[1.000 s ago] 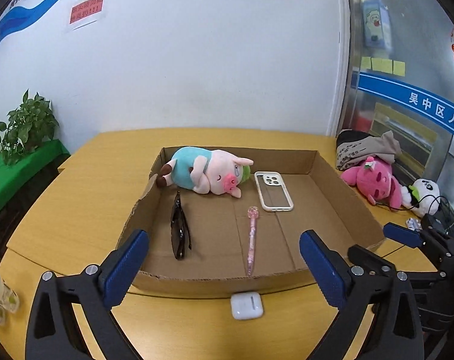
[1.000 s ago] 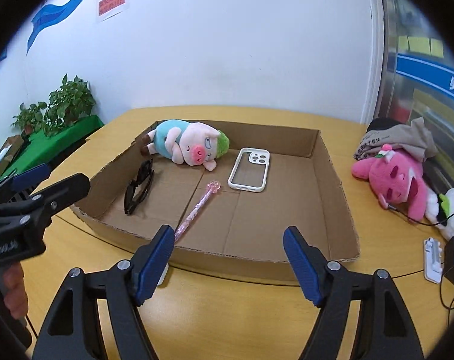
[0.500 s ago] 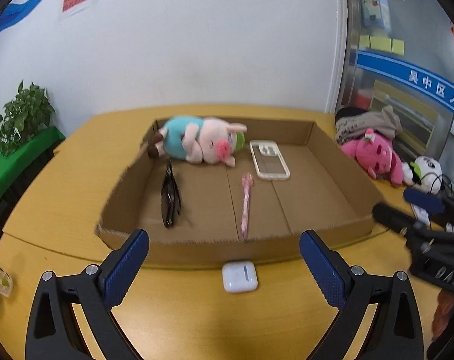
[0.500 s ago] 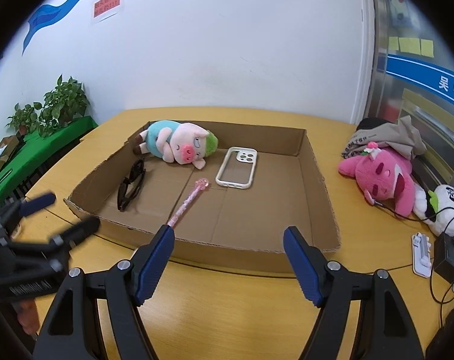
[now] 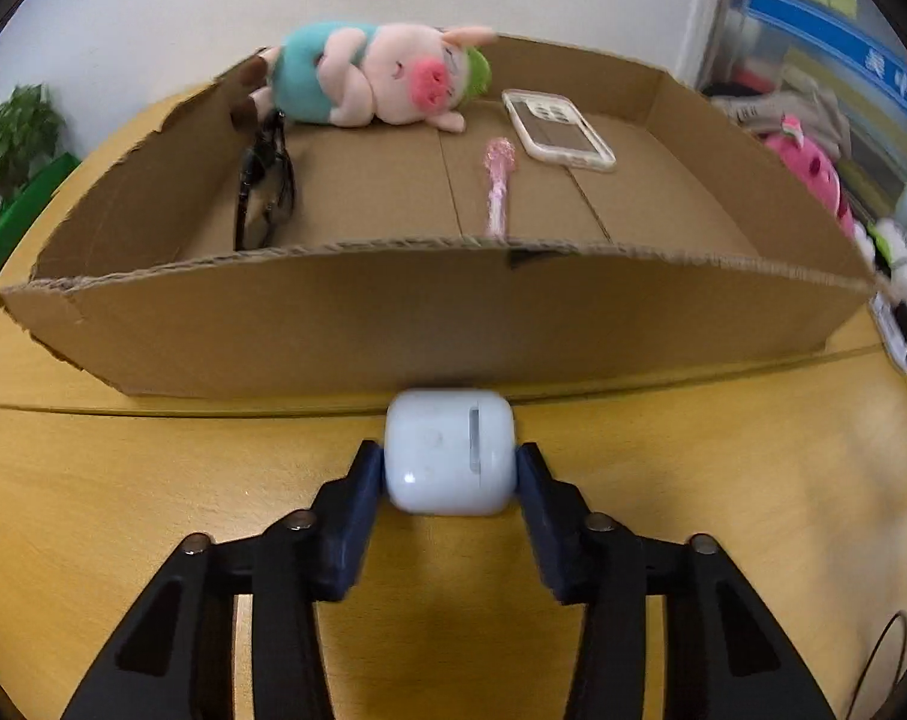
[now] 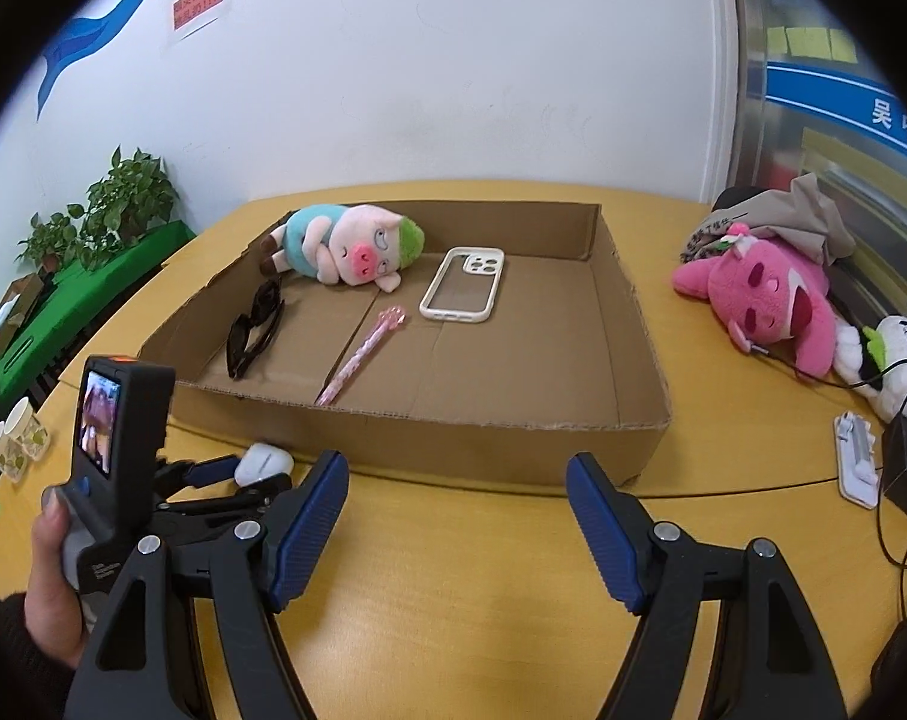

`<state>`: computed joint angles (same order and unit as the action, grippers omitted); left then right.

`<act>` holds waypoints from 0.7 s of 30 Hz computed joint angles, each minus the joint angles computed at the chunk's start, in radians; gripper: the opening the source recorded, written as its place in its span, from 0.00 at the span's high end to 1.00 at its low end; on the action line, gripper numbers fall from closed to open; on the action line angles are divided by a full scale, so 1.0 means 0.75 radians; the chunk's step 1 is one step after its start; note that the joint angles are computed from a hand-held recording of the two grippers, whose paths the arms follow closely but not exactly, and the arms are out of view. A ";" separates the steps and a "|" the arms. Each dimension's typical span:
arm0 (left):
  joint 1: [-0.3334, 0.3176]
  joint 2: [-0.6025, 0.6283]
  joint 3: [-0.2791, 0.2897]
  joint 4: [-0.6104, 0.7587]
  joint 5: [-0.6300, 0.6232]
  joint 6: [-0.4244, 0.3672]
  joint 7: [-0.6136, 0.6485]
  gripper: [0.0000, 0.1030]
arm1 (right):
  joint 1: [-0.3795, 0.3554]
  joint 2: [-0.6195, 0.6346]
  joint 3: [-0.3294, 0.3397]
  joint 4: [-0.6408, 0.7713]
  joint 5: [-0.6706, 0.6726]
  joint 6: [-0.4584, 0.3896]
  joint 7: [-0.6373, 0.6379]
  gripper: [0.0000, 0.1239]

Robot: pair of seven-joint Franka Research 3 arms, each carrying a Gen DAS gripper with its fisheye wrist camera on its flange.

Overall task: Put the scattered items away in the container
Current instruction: 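Grasp the white earbuds case with the left gripper while the right gripper pinches it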

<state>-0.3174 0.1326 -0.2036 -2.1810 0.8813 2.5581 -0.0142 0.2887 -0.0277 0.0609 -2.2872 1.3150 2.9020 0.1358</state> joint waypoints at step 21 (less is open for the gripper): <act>-0.023 -0.349 -0.168 -0.293 0.201 0.048 -0.072 0.54 | -0.103 0.247 0.038 0.199 -0.441 -0.981 0.264 0.45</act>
<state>-0.3345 -0.1295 -0.3299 -2.4005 1.0322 2.5941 -0.0684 0.2116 0.1572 0.0893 -2.1377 0.9841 2.1663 0.3339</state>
